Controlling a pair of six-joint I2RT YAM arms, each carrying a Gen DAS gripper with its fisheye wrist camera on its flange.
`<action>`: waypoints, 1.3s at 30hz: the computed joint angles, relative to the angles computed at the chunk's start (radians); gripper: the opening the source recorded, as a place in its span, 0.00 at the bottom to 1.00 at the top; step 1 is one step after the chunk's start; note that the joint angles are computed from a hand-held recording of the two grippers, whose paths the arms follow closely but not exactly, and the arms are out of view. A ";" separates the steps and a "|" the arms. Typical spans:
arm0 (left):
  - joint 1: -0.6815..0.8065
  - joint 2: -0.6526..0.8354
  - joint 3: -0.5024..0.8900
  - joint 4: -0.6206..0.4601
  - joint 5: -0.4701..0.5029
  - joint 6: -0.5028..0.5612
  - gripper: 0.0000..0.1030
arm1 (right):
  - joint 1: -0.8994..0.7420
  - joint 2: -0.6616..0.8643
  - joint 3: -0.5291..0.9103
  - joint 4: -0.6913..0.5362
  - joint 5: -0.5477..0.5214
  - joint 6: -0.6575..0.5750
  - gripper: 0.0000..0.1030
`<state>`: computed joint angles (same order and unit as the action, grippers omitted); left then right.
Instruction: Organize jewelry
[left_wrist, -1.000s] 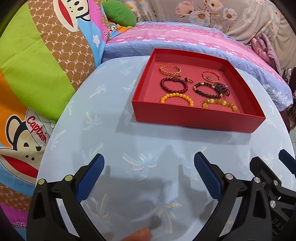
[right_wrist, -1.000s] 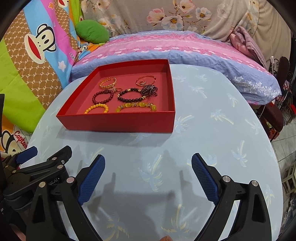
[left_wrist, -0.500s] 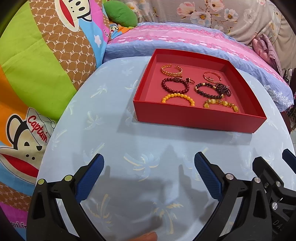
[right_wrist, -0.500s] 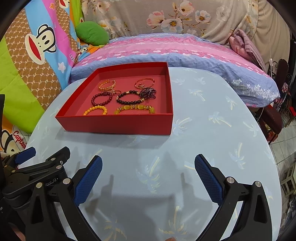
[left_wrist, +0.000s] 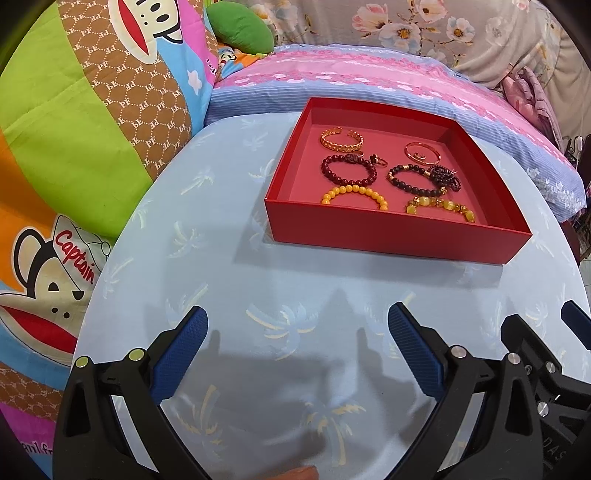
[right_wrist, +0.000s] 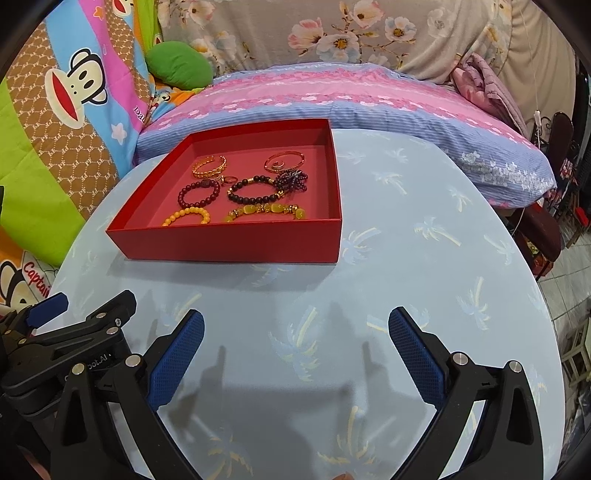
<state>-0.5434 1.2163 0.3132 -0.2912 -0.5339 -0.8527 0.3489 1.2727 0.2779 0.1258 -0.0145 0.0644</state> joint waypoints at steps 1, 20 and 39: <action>0.002 0.000 0.000 0.001 0.001 0.001 0.91 | 0.000 -0.001 -0.001 0.001 0.000 0.000 0.94; 0.008 -0.015 -0.002 -0.010 0.001 0.006 0.91 | -0.005 -0.008 -0.003 -0.008 -0.003 -0.003 0.94; 0.003 -0.016 -0.009 -0.015 -0.016 -0.015 0.91 | 0.007 -0.003 -0.010 -0.005 0.006 0.005 0.94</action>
<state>-0.5407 1.2008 0.3041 -0.3065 -0.5496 -0.8673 0.3560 1.2693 0.2682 0.1212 -0.0084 0.0698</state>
